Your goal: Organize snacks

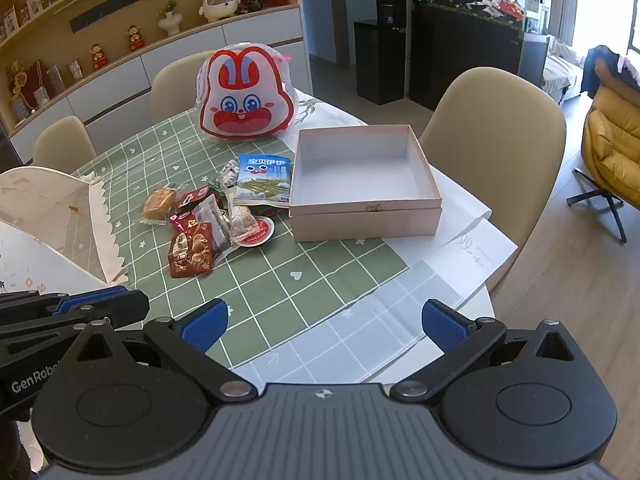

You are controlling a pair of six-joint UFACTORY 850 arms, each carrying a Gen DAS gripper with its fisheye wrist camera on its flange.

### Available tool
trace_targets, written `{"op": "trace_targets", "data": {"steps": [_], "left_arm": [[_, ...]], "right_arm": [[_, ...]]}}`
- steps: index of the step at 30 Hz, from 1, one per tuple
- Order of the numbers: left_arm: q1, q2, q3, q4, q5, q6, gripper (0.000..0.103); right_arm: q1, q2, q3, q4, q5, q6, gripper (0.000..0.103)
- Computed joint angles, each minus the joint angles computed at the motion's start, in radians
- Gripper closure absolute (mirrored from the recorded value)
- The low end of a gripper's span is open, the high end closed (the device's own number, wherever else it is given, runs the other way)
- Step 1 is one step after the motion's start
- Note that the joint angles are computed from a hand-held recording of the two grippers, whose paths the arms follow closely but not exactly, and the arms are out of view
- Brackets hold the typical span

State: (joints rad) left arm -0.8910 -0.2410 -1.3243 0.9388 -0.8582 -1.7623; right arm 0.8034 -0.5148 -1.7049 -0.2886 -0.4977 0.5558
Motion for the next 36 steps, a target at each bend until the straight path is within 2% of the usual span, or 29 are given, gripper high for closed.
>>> {"op": "trace_targets", "data": {"steps": [36], "left_arm": [[0.011, 0.008, -0.014, -0.023, 0.007, 0.032, 0.087]], "right_arm": [[-0.002, 0.009, 0.015, -0.001, 0.0, 0.005, 0.0]]}}
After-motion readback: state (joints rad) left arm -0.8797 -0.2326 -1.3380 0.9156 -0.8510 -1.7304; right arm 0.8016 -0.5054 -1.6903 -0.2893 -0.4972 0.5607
